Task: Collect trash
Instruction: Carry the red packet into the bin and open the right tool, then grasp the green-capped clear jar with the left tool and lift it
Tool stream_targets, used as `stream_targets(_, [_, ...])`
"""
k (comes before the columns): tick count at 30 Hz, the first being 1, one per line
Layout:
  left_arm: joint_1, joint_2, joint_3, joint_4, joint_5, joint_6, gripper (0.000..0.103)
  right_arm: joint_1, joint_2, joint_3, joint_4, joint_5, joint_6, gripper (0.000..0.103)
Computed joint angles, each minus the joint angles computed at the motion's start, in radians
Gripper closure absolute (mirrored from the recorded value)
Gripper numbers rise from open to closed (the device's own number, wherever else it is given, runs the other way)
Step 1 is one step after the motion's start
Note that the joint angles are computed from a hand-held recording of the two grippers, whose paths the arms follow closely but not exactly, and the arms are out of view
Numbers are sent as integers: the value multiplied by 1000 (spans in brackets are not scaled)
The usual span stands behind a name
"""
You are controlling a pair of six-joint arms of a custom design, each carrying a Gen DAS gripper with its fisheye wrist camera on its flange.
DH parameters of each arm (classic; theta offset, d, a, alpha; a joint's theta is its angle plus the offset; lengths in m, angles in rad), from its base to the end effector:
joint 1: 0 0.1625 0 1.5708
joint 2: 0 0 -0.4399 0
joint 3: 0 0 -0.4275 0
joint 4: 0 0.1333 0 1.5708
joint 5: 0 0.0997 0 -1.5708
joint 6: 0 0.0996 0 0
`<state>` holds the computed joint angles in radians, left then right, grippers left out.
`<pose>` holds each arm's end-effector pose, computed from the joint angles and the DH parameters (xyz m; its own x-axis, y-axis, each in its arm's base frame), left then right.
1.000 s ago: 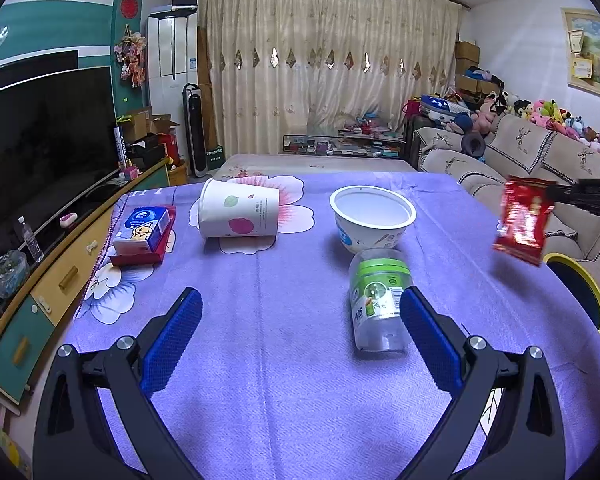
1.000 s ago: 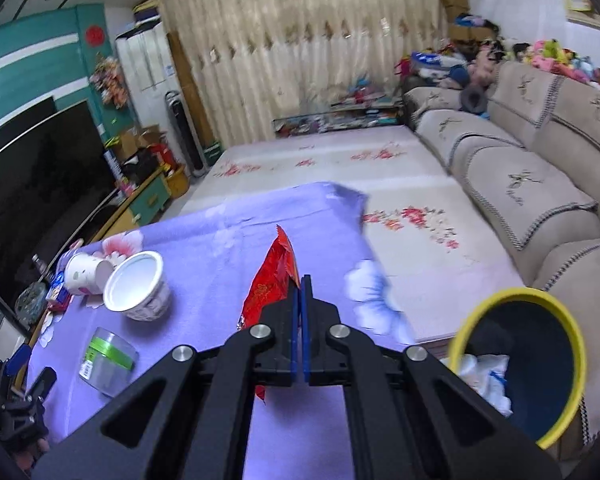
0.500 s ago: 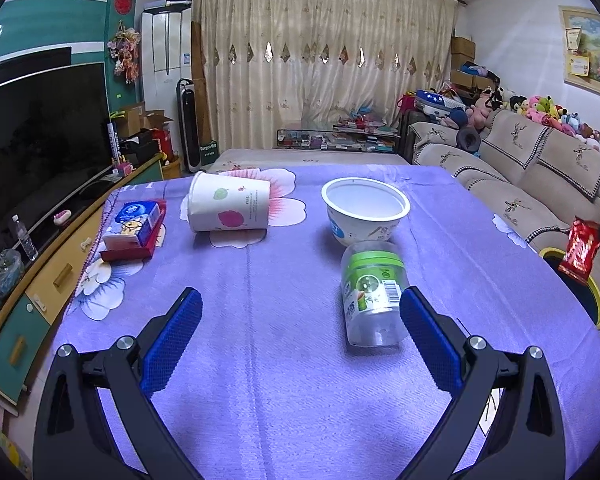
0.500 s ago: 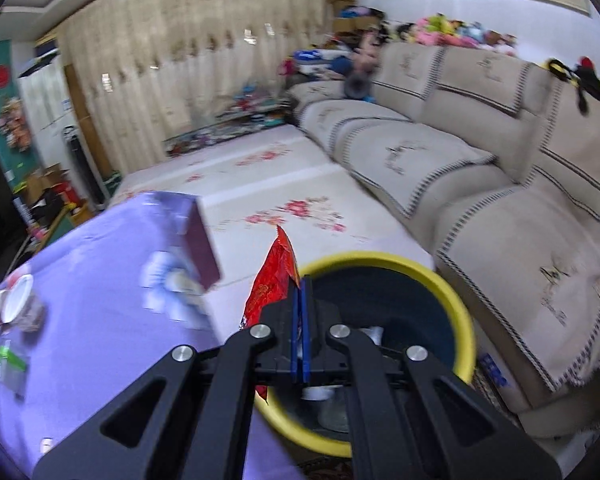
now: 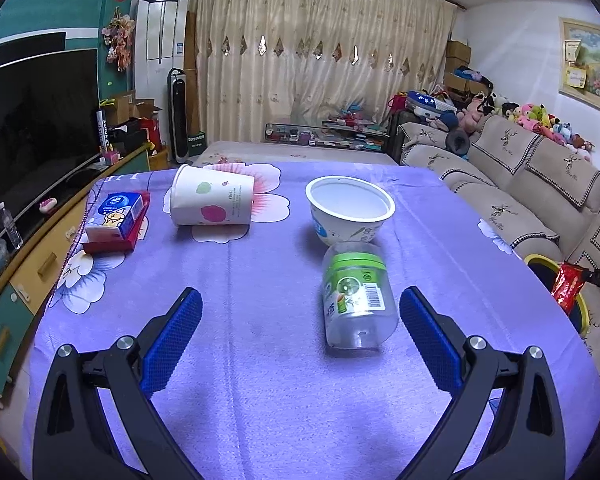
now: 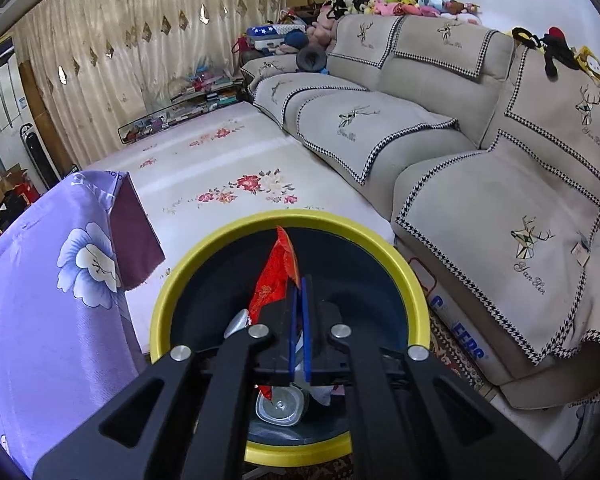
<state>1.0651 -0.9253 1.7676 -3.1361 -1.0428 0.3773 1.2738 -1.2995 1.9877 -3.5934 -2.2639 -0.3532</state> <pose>-0.1693 -0.6846 0.1964 -0.7188 0.3596 -0.5949 0.6756 0.5631 -0.4759 -0.0931 -0.5424 0.3938 -0.5433 0.6911 0.4767 -0.1273 0.4934 -0.8604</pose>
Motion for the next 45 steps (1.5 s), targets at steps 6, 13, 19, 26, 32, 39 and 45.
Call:
stream_targets(6, [-6, -1, -1, 23, -6, -4, 6, 5, -13, 21, -25, 12, 8, 74])
stream_targets(13, [-20, 13, -12, 77, 13, 16, 6, 14, -25, 35, -37, 34, 0, 73])
stream_targets(19, [-32, 53, -67, 193, 32, -7, 6, 14, -39, 44, -24, 52, 7, 73])
stream_targets(26, [-34, 121, -183, 369, 73, -57, 12, 7, -53, 53, -9, 72, 19, 73])
stream_targets(32, [-21, 177, -305, 545, 89, -123, 34, 1, -60, 58, 8, 87, 28, 73])
stream_targets(39, [-15, 208, -367, 647, 118, -160, 50, -6, -71, 62, 20, 101, 36, 73])
stream_targets(45, [-12, 192, -362, 688, 90, -178, 53, -13, -76, 63, 31, 117, 44, 73])
